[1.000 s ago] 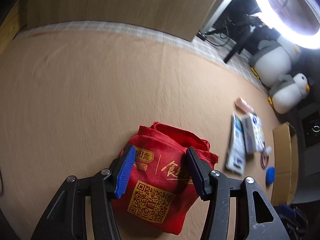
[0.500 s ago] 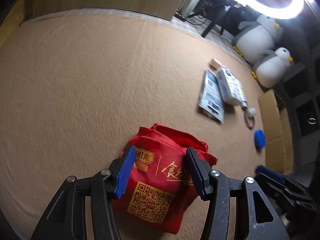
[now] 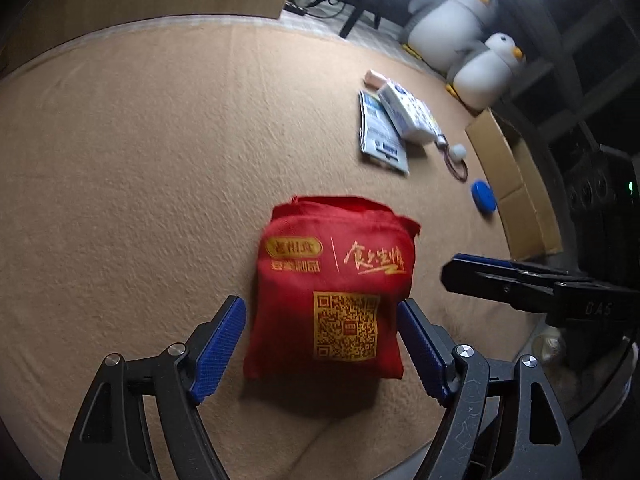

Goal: Organize objects
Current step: 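Close the left tool on the red cloth bag and lift it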

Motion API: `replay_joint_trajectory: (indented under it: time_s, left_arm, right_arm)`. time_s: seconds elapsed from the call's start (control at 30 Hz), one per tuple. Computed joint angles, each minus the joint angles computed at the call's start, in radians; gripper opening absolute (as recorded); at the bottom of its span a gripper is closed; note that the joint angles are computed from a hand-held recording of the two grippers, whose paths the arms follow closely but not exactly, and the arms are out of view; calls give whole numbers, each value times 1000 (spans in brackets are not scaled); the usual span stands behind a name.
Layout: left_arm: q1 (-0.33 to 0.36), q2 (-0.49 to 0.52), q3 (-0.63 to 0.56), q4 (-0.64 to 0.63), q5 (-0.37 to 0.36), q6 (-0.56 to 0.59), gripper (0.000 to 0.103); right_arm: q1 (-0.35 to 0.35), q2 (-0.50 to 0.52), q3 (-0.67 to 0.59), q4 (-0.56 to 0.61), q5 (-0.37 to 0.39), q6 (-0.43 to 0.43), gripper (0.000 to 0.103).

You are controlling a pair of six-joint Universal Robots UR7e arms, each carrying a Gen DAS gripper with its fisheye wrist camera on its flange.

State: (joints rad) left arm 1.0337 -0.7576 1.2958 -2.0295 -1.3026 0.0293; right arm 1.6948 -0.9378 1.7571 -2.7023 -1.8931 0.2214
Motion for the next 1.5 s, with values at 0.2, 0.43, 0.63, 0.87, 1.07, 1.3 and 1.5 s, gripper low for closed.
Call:
replay_joint_trajectory:
  time_s: [0.2,0.43,0.63,0.87,1.07,1.3,1.5]
  left_arm:
    - [10,24,-18,21,-18,-23,86]
    - [11,31,-5,4,-37,-15,85]
    - [6,32,7,-18,-29,-15,79]
    - [-8,31,23,-44,-14,-15,71]
    - [-38,37,28,-75,-20,-9,69]
    - [-91,75,-1,-104,-54,11,68]
    - [-146,128,-35,-129,-93,25,68]
  right_arm:
    - [-1,45,-48,33,30,10,63]
    - [-4,74,-97,74,56,6,63]
    - [10,95,-128,112,23,-15,63]
    - [19,93,-132,122,-10,-51,62]
    - [28,62,-109,94,-46,-80,62]
    - [20,-32,-40,32,-77,-98,61]
    - [-2,-145,38,-26,-111,-121,61]
